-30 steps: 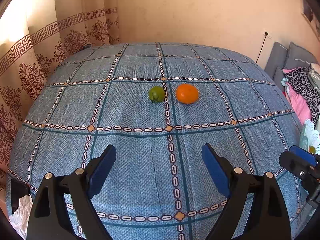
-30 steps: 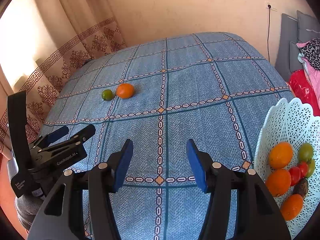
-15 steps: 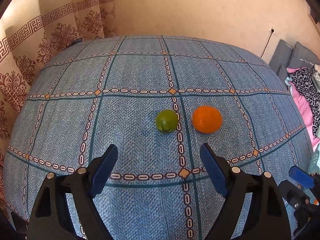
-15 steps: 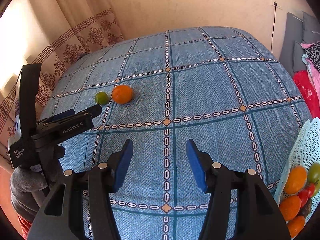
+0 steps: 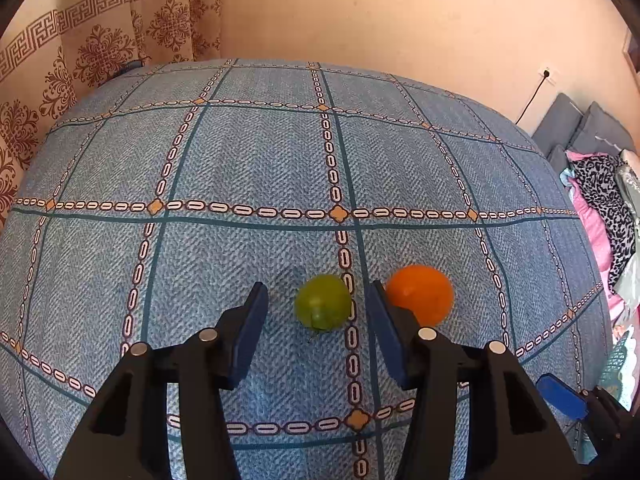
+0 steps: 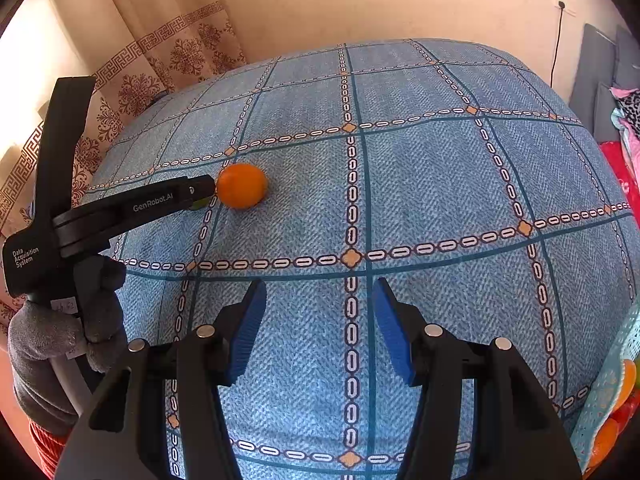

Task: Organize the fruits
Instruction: 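Grasp the green tomato with the left gripper while the right gripper grasps the orange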

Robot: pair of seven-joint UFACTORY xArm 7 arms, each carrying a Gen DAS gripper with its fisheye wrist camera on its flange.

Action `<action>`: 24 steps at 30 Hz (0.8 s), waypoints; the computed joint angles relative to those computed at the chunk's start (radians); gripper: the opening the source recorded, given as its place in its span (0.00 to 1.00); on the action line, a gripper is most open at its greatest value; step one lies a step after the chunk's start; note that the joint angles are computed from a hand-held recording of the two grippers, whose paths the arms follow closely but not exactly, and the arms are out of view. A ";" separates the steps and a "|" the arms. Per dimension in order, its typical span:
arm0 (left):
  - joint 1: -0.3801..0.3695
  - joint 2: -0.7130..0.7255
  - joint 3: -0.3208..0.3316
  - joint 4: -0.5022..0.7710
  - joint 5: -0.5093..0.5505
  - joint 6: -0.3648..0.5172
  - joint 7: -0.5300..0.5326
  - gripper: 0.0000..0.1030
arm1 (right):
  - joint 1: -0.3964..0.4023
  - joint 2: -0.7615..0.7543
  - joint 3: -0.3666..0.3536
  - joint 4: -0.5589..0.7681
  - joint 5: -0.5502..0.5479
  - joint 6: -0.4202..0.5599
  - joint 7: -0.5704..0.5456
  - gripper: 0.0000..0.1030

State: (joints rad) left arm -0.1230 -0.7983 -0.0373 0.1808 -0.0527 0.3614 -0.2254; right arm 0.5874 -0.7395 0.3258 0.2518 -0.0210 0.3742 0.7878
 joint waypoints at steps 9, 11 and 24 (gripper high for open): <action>-0.056 -0.006 0.076 -0.023 -0.043 -0.035 0.057 0.27 | -0.084 0.180 0.058 0.076 -0.062 -0.112 0.042 0.55; -0.061 -0.028 0.073 -0.030 -0.056 -0.020 0.064 0.27 | -0.114 0.221 0.079 0.103 -0.088 -0.129 0.061 0.55; 0.058 -0.225 0.031 -0.033 -0.009 0.052 0.043 0.27 | -0.302 0.404 0.194 0.270 -0.337 -0.187 0.198 0.55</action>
State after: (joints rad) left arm -0.0652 -1.0232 -0.0062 0.1480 -0.0620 0.4135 -0.1823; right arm 0.2857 -0.3353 0.5201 0.5216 -0.3579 0.1871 0.9863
